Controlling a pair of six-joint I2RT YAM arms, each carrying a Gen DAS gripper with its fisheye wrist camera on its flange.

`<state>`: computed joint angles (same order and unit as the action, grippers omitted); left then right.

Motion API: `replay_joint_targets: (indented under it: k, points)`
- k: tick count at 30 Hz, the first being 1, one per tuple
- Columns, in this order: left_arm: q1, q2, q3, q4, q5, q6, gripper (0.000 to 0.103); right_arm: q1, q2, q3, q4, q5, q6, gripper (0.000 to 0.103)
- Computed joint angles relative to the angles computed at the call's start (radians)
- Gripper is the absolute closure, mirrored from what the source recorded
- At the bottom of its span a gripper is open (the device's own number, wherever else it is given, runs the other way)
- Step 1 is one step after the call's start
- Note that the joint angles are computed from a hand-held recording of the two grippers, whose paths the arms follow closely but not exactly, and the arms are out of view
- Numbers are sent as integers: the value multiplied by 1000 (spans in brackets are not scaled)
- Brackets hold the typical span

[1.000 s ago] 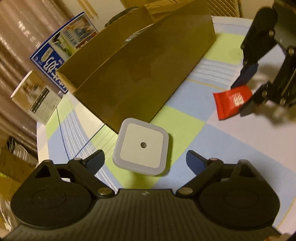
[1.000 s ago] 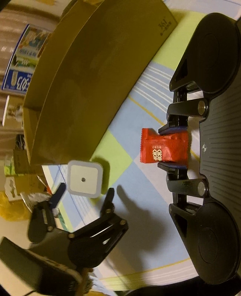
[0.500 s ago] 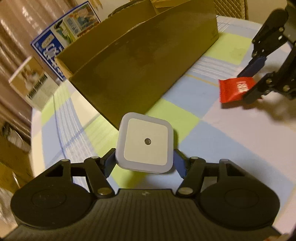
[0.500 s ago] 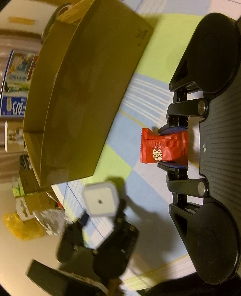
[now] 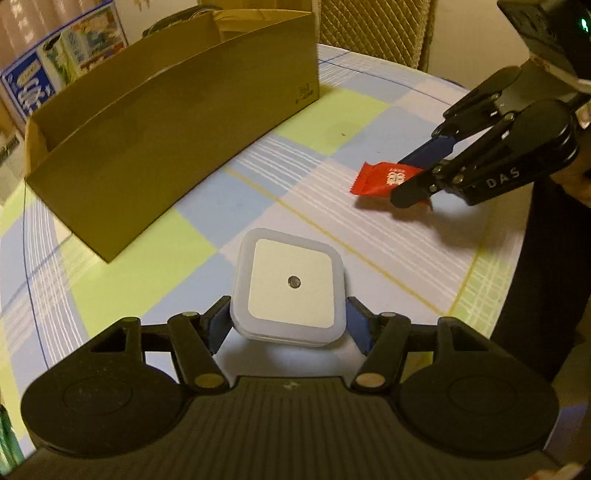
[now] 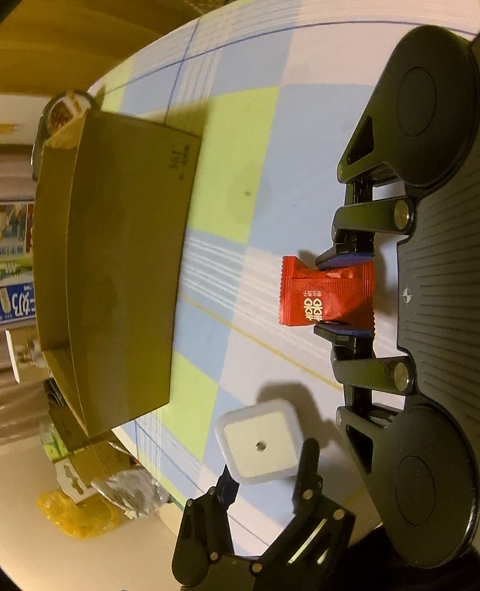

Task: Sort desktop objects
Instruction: 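Lift the night light and candy packet and carry them over the cardboard box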

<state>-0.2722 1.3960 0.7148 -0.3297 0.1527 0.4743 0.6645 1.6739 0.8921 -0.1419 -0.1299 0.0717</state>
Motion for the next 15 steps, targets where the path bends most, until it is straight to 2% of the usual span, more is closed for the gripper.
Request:
replay_joint_targets:
  k: [3,5,9,15]
  points:
    - [-82,-27,-49,56,-73,-25,40,7,-21,-23,14,14,7,74]
    - [-140,-40,-87,115,-148,-7,34,4,-34,-40,26,10,8,75]
    - [-219,-60,-141,216,-266,55,28,-7,-42,-65,55,2,4,75]
    - [-281,-67,-173,267,-365,128,28,-14,-39,-83,74,1,-2,75]
